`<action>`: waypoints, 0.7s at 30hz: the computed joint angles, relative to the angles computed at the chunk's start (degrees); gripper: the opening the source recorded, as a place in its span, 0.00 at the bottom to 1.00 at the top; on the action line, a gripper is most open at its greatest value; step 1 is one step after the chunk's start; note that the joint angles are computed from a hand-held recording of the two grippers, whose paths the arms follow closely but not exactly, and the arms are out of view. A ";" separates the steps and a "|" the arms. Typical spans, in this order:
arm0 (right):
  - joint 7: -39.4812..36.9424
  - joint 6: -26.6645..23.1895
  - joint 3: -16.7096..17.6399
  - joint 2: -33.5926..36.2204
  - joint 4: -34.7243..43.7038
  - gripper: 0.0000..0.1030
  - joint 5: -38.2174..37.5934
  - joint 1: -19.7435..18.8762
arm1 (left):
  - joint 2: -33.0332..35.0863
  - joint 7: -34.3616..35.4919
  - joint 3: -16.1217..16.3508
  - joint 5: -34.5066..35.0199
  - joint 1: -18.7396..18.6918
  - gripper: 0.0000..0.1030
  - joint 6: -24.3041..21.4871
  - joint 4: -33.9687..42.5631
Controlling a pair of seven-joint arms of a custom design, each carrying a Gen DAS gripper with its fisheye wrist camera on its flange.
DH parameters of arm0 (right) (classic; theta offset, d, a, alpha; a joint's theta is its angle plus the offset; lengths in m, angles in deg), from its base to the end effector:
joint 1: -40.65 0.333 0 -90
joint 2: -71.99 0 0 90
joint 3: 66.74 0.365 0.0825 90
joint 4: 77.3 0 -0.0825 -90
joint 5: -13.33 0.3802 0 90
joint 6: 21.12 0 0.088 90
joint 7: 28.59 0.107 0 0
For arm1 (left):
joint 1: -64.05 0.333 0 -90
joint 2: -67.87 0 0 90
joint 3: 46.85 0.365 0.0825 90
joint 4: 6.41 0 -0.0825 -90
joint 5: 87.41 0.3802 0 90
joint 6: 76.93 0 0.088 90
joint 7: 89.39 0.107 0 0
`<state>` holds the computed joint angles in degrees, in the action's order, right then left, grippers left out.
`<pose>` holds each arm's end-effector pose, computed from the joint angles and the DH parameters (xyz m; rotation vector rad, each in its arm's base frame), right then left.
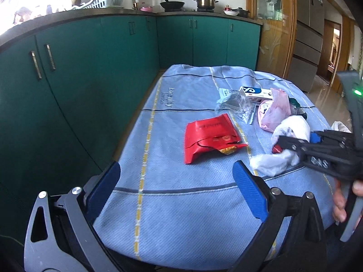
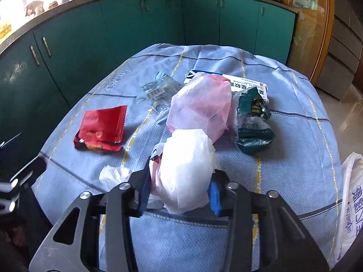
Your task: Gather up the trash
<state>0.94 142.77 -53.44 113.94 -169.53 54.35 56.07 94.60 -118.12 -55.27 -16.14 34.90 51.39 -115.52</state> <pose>0.6959 0.2974 0.2897 -2.2931 0.9151 -0.2134 0.5365 -0.3672 0.3040 -2.0489 1.1514 -0.4814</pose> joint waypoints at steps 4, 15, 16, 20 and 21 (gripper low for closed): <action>-3.94 4.31 1.61 -2.63 -4.75 0.39 2.50 -2.43 | 2.10 2.90 0.58 0.54 2.83 0.96 7.30 2.20; -1.37 7.20 -0.10 -5.33 -9.58 0.44 6.55 -7.56 | 12.91 20.63 2.71 -14.08 6.37 0.97 13.56 16.60; -1.58 7.41 0.21 -5.36 -9.69 0.45 6.85 -7.94 | 13.17 20.73 3.25 -14.80 6.19 0.97 14.58 16.70; -3.45 8.61 1.71 -5.50 -10.22 0.56 8.17 -9.40 | 13.13 19.96 5.09 -16.28 5.25 0.93 17.76 15.93; -3.91 8.86 2.02 -5.53 -10.32 0.60 8.47 -9.66 | 13.17 20.32 5.25 -16.73 5.10 0.88 17.77 15.95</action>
